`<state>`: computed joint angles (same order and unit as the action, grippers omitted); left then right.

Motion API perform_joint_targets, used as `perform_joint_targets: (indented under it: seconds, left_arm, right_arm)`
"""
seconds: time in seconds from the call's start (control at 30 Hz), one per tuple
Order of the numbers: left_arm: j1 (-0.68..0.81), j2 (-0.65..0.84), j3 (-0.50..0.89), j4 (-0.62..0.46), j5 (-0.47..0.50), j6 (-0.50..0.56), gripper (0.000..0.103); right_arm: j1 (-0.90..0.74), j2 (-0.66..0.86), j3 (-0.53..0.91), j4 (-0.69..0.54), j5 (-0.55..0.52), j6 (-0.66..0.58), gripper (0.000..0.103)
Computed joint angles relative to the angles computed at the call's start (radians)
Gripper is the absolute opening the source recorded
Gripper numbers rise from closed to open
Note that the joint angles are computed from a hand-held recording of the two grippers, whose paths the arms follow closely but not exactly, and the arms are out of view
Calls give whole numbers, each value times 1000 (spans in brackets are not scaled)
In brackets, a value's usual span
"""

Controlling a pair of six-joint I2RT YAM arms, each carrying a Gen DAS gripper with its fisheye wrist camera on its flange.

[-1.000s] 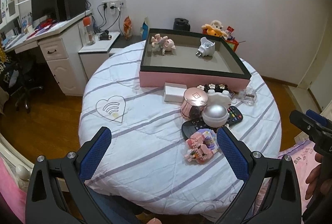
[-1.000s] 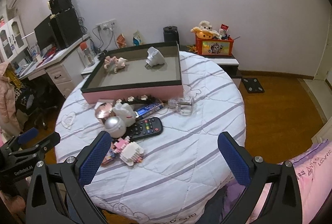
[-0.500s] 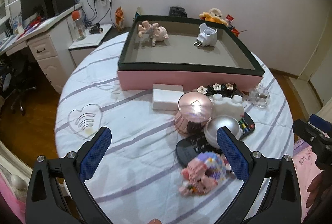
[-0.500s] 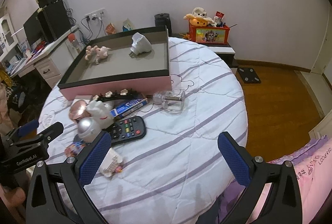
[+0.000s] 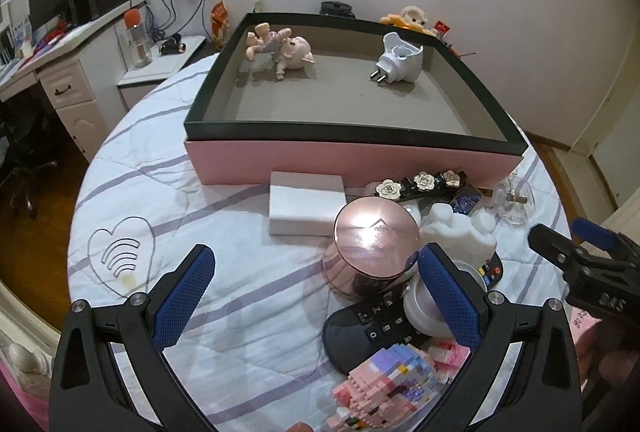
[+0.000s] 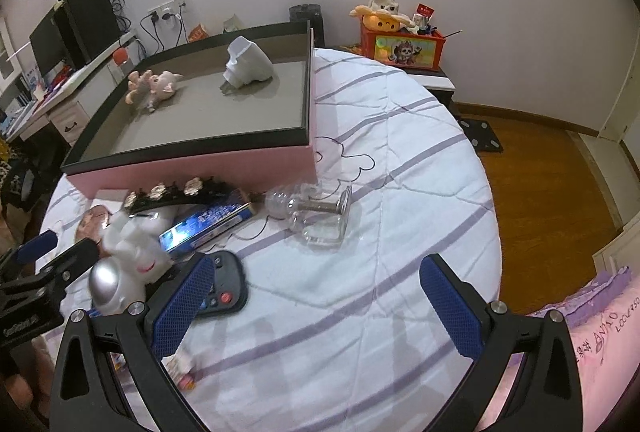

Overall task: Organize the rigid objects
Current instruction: 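Grasp the rose-gold jar with the left tool while the right tool grasps the glass bottle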

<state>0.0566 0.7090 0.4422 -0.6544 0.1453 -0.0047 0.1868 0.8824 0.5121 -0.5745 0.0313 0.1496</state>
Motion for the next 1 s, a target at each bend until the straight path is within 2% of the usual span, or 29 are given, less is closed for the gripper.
perform_joint_targets:
  seconds: [0.1,0.23,0.33,0.4,0.5,0.57,0.63,0.67,0.83,1.0]
  left_arm:
    - [-38,49,-14,48,-33,-21,103]
    - [8,86,-24,91,28,-17,103]
    - [-7,120,-36,134,18,-26,101]
    - [32,164,-42,165,86,-22,100]
    - [62,180,-57,192,130,-8,86]
    - [66,177,-61,194,156,-3,68]
    - [69,180,-59,194,181,-5,59]
    - [70,179,-59,193,194,-4,51]
    - [86,147,-66,169,222,10,50]
    - [190,80,-49,73,273,84,49]
  right_arm:
    - [-10,60,5,48,-6,-11,103]
    - [-9,145,15,117,-1,-31,103]
    - [-15,206,24,162,-9,-40,103]
    - [-11,256,28,199,-7,-49,103]
    - [-13,317,29,241,-12,-68,91]
    - [-18,346,24,272,-12,-79,80]
    - [-22,346,18,291,-15,-91,68]
    - [-29,344,20,292,-28,-101,63]
    - [-42,319,14,276,-56,-128,62]
    - [-79,230,-10,222,-92,-137,60]
